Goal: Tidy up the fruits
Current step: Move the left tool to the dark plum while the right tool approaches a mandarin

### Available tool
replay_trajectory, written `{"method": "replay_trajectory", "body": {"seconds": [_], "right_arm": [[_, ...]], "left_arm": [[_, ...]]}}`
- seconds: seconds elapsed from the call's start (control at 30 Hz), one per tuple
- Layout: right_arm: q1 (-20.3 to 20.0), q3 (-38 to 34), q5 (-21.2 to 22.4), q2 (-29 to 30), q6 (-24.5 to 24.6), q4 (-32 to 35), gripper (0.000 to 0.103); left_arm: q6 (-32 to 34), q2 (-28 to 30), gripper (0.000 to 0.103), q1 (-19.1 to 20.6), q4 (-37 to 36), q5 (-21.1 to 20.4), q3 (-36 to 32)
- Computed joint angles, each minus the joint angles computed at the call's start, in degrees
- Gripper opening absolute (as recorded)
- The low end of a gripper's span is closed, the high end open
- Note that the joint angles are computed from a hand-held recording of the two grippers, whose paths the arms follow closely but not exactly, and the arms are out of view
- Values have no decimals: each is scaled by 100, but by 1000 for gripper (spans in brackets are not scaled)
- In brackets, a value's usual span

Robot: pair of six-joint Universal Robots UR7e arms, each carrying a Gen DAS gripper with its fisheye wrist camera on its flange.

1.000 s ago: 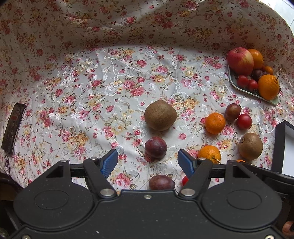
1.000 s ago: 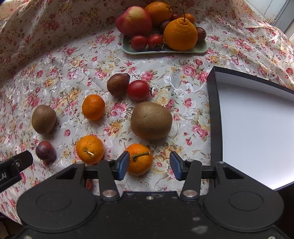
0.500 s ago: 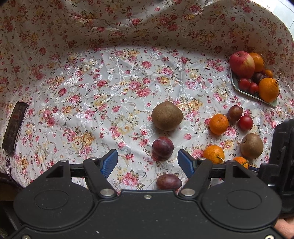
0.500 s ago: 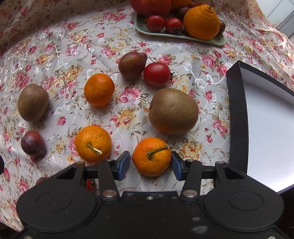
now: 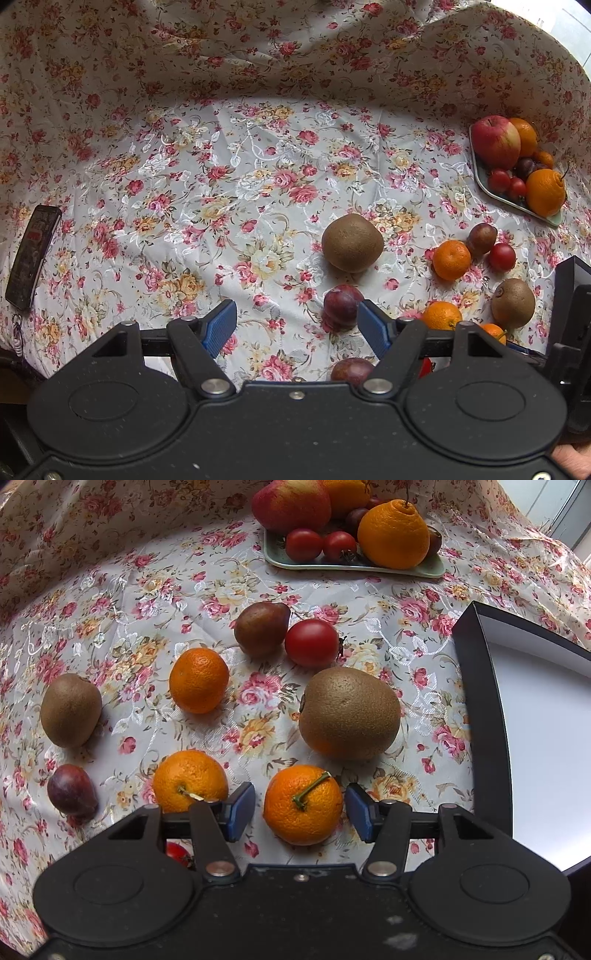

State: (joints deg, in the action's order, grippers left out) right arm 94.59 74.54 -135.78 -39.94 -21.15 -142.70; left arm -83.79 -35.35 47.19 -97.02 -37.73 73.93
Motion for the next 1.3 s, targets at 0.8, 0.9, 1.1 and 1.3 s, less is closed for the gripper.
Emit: {"method": "replay_trajectory", "body": {"seconds": [0.8,0.9,1.1,1.3], "right_arm": [[-91,-475,245,-14,844,1154,56],[-142,-558,398,-55,931,1332,51],[-181,-625,555,-79,1084,1523,47],[-178,-696,579,-48,1260,1654,46]], "left_arm": [[515,-53,73,146,-892,478,418],[612,30,73,180,-1051,424,365],[955,278,73,279,-1278,171,185],[1134,492,73,396,-1358,-211,2]]}}
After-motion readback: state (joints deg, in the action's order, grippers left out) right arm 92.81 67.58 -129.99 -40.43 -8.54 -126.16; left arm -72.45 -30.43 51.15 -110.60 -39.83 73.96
